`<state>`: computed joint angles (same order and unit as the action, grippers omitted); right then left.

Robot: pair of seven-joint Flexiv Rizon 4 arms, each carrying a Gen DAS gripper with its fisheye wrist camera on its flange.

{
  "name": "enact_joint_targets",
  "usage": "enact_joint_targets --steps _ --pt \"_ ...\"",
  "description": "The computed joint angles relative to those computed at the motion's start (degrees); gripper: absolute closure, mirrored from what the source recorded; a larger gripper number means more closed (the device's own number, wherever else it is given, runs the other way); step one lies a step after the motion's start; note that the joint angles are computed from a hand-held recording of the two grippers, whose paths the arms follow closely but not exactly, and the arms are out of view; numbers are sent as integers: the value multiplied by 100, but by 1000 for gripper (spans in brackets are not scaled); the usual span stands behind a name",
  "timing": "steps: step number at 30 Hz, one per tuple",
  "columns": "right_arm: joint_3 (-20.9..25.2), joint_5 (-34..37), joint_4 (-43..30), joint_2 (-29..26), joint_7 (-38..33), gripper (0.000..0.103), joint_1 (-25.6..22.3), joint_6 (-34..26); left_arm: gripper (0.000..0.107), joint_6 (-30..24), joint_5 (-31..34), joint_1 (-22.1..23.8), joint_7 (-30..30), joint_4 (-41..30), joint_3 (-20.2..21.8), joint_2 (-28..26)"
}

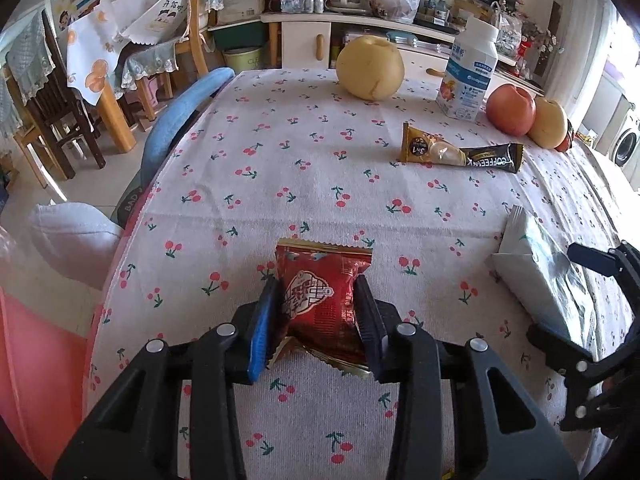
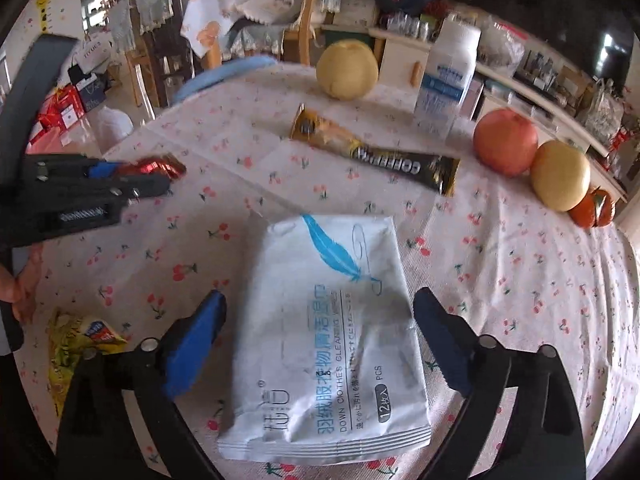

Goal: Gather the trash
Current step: 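Grasp the white wet-wipes packet with the right tool, then carry the red wrapper and wipes packet over the pink bucket and open both tools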

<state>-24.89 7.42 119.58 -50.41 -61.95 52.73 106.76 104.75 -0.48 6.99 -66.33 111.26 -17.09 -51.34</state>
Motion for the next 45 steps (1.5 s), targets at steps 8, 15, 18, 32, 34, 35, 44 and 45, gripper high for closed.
enact_joint_targets --steps 8,15,18,32,34,35,44,45 --pt "283 -108 -65 68 54 26 -321 14 67 242 116 -36 -44 84 17 21" --pt "144 156 -34 -5 -11 43 -119 261 67 446 265 7 -137 176 -2 67" --pt "40 294 -27 -40 -45 47 1 315 67 517 345 65 -185 205 -36 83" --pt "-263 981 174 18 -145 50 526 734 67 994 769 351 -495 462 -90 246" --pt "-203 1072 207 87 -199 50 538 817 67 1074 780 296 -542 485 -4 286" --pt "-179 1116 213 107 -227 50 543 837 67 1137 795 275 -563 501 41 307" --pt "182 1360 209 341 -354 50 498 975 67 1357 1144 593 -795 605 -64 394" --pt "242 1379 207 373 -357 50 480 1009 67 1391 1180 619 -822 625 -62 412"
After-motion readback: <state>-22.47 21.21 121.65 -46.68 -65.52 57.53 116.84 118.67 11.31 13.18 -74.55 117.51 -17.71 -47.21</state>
